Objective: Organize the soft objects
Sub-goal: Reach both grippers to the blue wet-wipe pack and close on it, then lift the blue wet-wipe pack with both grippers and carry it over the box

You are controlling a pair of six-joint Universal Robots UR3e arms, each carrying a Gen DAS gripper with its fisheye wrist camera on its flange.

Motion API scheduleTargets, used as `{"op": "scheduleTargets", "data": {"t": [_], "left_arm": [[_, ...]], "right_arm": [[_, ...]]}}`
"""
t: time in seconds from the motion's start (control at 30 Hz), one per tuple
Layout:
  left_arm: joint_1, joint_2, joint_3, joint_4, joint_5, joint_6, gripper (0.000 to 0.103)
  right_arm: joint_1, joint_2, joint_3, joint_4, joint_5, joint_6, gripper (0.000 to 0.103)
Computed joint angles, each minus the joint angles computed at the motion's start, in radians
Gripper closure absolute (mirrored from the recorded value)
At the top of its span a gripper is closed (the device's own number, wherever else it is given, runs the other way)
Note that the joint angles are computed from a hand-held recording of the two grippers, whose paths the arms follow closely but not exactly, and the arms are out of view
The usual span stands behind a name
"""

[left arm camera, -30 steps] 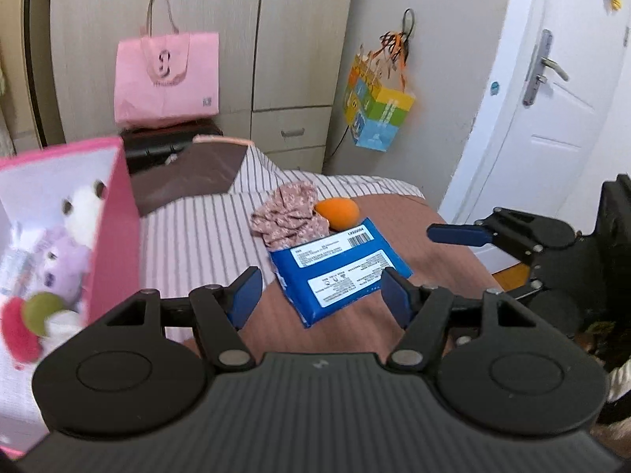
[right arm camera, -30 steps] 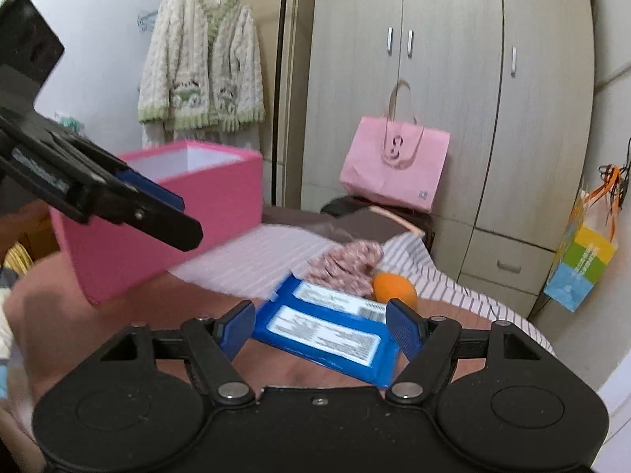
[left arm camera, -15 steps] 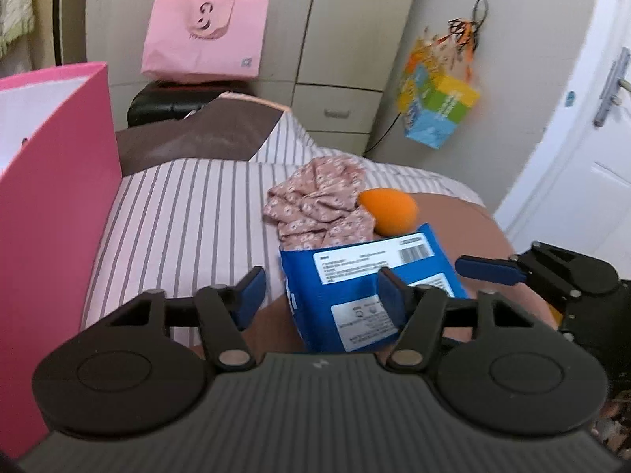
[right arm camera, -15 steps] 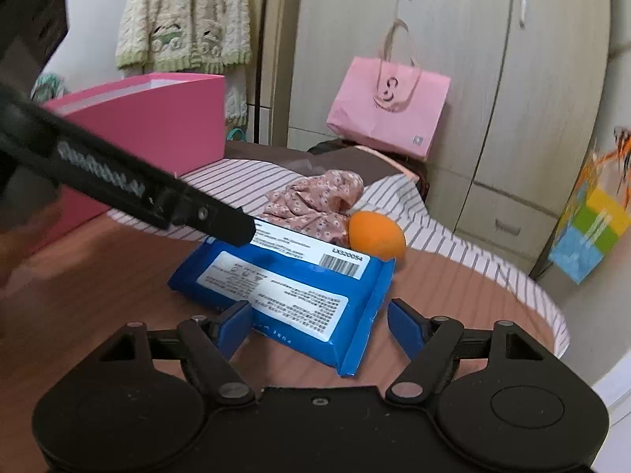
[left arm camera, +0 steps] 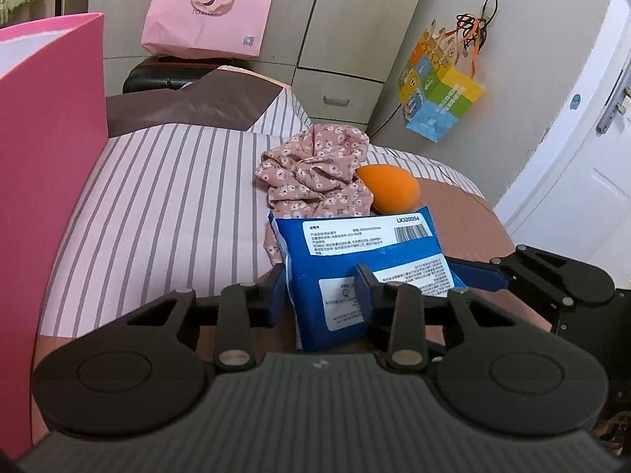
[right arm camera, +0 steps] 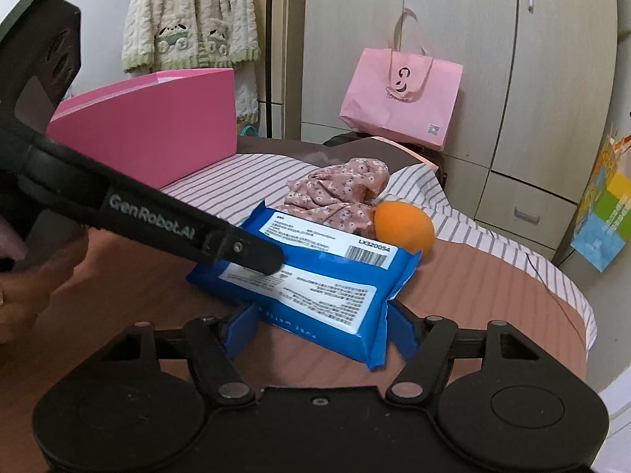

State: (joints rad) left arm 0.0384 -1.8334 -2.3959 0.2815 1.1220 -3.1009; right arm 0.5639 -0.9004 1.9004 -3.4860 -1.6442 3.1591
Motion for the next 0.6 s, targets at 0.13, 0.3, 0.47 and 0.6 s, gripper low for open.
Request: {"op": "scheduleTargets", "data": {"t": [0.13, 0.3, 0.47, 0.6], "left_arm": [[0.039, 0.049, -0.027, -0.033, -0.059, -0.032, 0.068], [-0.008, 0.064, -0.033, -0.035, 0.005, -0.016, 0.063], [-0.031, 0.131, -0.060, -0.074, 0.048, 0.015, 0.061], [-0.052, 0.190, -0.114, -0.084, 0.090, 0.041, 0.061]], "right_arm": [[0.027, 0.006, -0.013, 0.004, -0.032, 0.026, 0.036], [0.049, 0.009, -0.018, 0.009, -0.051, 0.065, 0.037], [0.048, -0.007, 0.005, -0.003, -0.028, 0.130, 0.035], [0.102, -0.001, -0.005, 0.009, -0.079, 0.164, 0.028]]}}
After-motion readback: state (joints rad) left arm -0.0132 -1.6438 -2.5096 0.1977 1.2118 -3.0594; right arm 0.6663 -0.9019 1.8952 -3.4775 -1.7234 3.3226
